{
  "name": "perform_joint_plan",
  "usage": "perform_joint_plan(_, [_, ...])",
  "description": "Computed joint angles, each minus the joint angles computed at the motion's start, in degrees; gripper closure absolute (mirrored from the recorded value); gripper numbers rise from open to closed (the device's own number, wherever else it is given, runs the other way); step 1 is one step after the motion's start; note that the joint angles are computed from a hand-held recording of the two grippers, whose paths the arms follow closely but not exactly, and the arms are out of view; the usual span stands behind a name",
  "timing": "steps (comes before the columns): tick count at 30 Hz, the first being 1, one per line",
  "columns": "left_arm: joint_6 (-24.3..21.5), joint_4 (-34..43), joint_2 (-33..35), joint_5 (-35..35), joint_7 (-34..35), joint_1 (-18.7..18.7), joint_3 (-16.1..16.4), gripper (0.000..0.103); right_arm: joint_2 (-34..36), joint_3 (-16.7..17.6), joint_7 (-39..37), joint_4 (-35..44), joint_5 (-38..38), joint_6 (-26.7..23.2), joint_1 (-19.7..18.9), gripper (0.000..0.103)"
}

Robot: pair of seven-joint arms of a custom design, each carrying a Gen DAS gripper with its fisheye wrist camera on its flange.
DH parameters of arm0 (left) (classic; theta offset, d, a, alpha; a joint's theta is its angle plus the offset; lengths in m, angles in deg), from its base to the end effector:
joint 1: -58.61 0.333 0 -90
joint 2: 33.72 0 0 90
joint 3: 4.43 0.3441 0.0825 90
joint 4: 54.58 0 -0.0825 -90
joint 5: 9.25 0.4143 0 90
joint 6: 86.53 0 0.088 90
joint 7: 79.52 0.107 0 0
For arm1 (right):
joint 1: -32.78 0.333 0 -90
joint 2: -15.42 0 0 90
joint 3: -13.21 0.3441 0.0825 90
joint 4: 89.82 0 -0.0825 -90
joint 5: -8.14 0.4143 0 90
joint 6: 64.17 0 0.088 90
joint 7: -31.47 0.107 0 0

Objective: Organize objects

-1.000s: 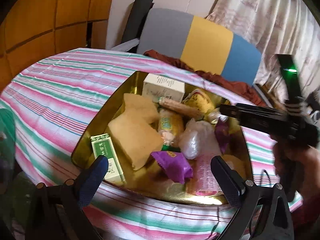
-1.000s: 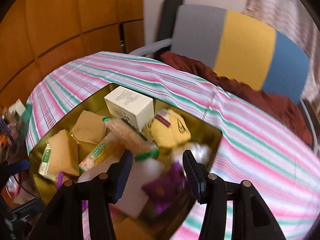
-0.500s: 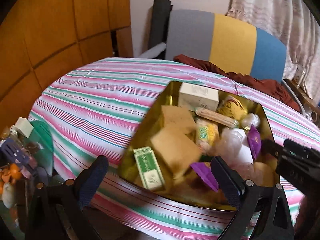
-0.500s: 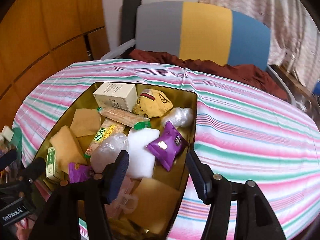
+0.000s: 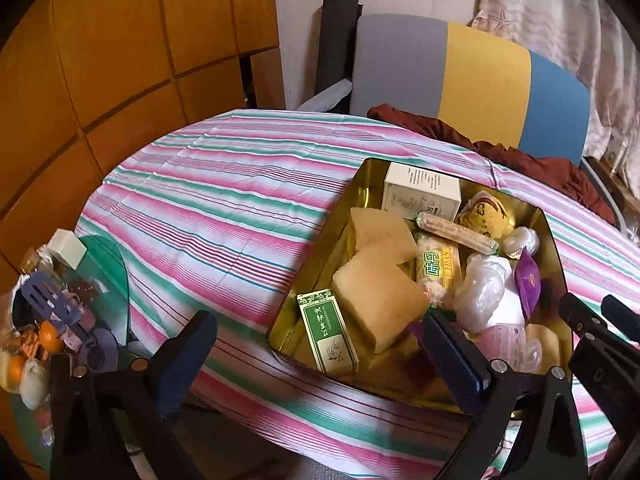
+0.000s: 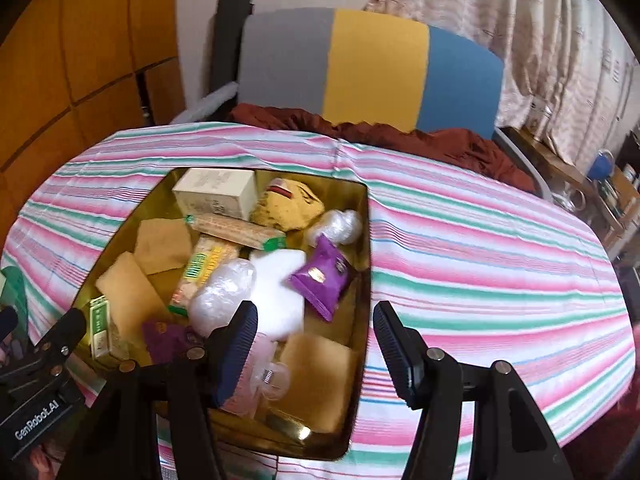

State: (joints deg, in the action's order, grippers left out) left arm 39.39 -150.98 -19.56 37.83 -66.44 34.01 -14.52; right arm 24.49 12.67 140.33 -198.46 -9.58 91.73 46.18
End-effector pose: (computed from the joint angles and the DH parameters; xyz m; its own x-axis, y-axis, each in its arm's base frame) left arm 0.5944 -0.3665 0.5101 0.3498 -0.9360 -0.0403 -0.7086 -0.2362 -0.6649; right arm 0.6559 0.1615 0.5089 0.1099 -0.9915 0.0690 -0.7609 -0.1286 -0.6360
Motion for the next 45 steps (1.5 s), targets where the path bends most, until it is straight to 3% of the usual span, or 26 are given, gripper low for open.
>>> perform_joint_plan(13, [-1.1, 2.0, 1.1, -3.4, 3.8, 0.1, 0.0, 0.000, -1.8, 1.0, -2.1, -2.5, 5.1, 1.4, -0.6, 0.042])
perform_joint_plan(26, [-2.0, 3.3, 2.1, -3.5, 5.4, -0.3, 0.5, 0.000, -1.2, 0.5, 0.1, -1.7, 2.4, 0.4, 0.2, 0.042])
perform_joint_plan(41, [0.4, 4.0, 2.6, -6.4, 7.7, -0.2, 0.6, 0.000, -1.1, 0.1, 3.2, -1.4, -0.3, 1.0, 0.1, 0.042])
perform_joint_plan(45, [-1.3, 4.4, 2.8, -4.7, 6.4, -1.1, 0.9, 0.000, -1.0, 0.3, 2.6, -1.4, 0.2, 0.9, 0.0, 0.042])
